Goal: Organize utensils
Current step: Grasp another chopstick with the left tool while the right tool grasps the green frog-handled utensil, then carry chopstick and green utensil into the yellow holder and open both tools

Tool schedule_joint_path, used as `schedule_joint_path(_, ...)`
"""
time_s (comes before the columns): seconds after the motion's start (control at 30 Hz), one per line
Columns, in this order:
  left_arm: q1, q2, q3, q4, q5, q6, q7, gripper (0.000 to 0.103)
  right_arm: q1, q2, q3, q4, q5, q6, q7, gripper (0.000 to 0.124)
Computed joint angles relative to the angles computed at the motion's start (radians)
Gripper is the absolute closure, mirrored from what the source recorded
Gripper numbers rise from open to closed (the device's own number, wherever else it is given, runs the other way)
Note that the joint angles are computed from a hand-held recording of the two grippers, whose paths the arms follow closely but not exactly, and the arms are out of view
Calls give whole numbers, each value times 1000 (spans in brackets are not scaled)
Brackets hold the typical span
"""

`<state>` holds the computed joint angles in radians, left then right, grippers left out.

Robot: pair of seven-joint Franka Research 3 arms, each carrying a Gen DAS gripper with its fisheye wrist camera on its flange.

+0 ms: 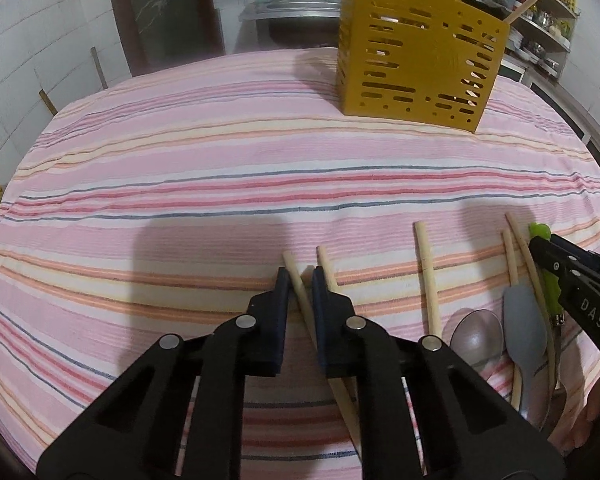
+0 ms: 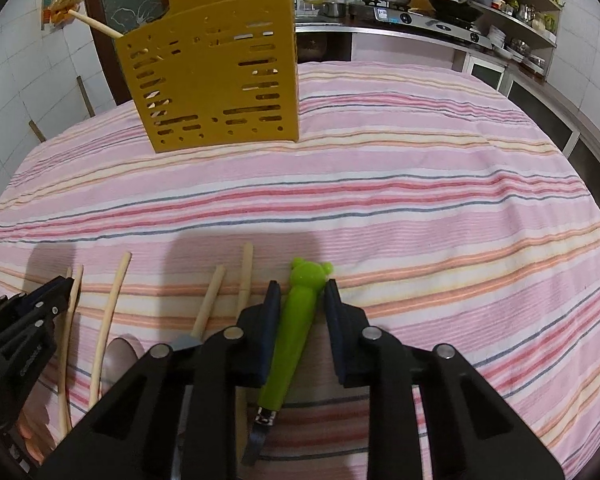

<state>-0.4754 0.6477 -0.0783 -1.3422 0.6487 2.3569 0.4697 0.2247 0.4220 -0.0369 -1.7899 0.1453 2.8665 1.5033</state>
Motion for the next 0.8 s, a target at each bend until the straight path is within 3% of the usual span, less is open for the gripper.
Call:
schedule_joint_path(0.13,10,-10,-1,-19,-2,33,-2,94,-28,-8,30,-12,45,22,-33,108)
schedule_joint_path(0.47,-16,-65,36,-75,97,88,-99,95,-98,-61,114,-72,194,122,-163,108)
schedule_joint_path(0.7,-41,-141,55,-131,270,124,-219,98,-192,-112,238,-122,392,235,-354,108)
schedule_joint_path(0.8,-56,-179,59,-161,376,139,-290,99,-271,-122,340,-125,515,271,-486,108)
